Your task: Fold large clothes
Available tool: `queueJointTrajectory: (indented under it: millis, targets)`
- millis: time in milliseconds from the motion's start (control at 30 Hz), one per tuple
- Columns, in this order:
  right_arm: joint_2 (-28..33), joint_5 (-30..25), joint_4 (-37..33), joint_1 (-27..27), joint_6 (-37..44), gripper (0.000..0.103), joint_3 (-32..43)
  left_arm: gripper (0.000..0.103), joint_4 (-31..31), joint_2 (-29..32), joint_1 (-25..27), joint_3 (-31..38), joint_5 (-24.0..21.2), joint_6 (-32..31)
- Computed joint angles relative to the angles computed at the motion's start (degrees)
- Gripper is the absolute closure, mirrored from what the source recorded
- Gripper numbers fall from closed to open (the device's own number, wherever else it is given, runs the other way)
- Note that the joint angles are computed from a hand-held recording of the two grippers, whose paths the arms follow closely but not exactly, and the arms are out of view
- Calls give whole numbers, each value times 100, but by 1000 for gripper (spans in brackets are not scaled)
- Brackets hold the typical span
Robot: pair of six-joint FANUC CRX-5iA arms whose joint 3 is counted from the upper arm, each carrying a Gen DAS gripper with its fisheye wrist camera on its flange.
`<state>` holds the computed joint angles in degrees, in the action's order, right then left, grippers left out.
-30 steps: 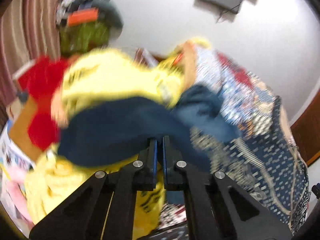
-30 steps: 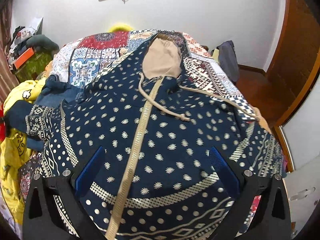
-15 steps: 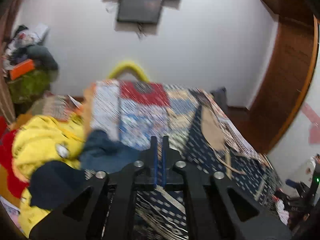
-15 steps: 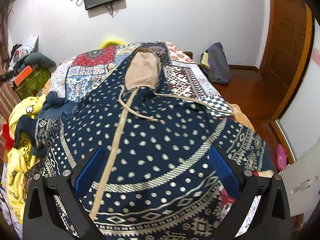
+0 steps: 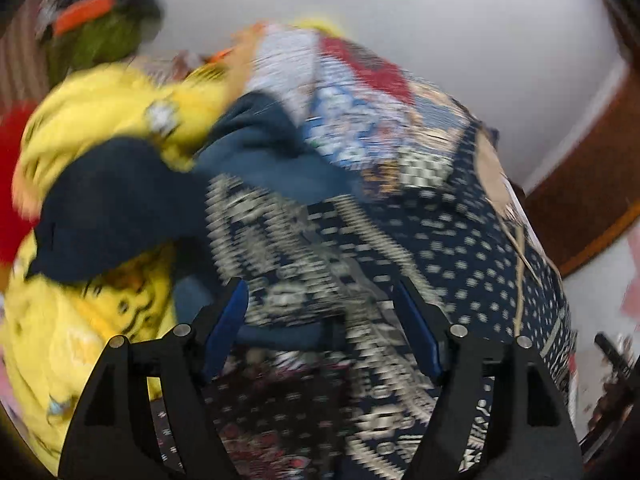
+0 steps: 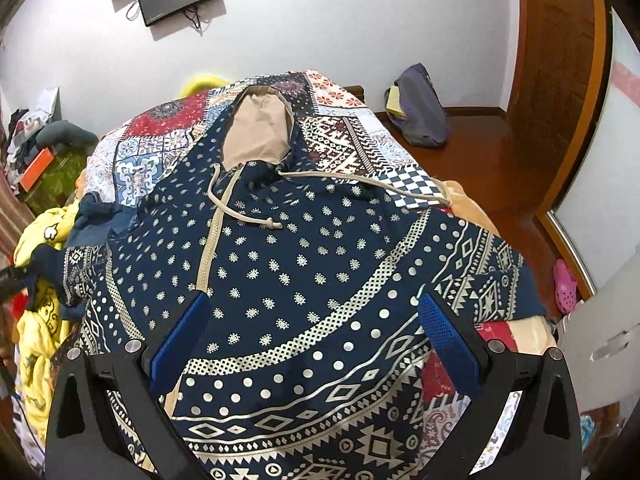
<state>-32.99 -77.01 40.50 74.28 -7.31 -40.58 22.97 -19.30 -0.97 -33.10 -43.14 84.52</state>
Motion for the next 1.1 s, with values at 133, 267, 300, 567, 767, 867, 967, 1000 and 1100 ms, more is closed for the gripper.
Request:
queueJointTrajectory:
  millis: [133, 267, 300, 567, 767, 867, 967, 1000, 1100]
  targets:
    - [194, 227, -98, -168, 60, 0, 95, 29, 1311, -247, 884, -877, 109, -955]
    - [433, 283, -107, -199, 197, 0, 228, 29, 2029, -351, 1512, -1392, 220, -1368]
    - [524, 272, -101, -199, 264, 0, 280, 29, 2221, -327, 1665, -1492, 213, -1488]
    - [1088, 264, -75, -176, 782, 0, 591, 29, 4219, 159, 2052, -2100, 279, -2689]
    - [1353, 316, -113, -164, 1064, 0, 749, 43, 4928, -64, 1784, -2291, 1109, -2733]
    - [1415, 302, -143, -160, 1139, 0, 795, 71, 4355, 64, 1931, -2113, 1163, -2280]
    - [1399, 299, -174, -130, 1138, 0, 801, 85, 3130, -6, 2054, -1779, 1157, -1512]
    - [1383, 286, -169, -111, 1123, 0, 789, 86, 2725, -115, 2017, -1679, 1202, -1298]
    - [1319, 245, -183, -80, 1081, 0, 751, 90, 1088, -326, 1785, -1090, 1121, -351]
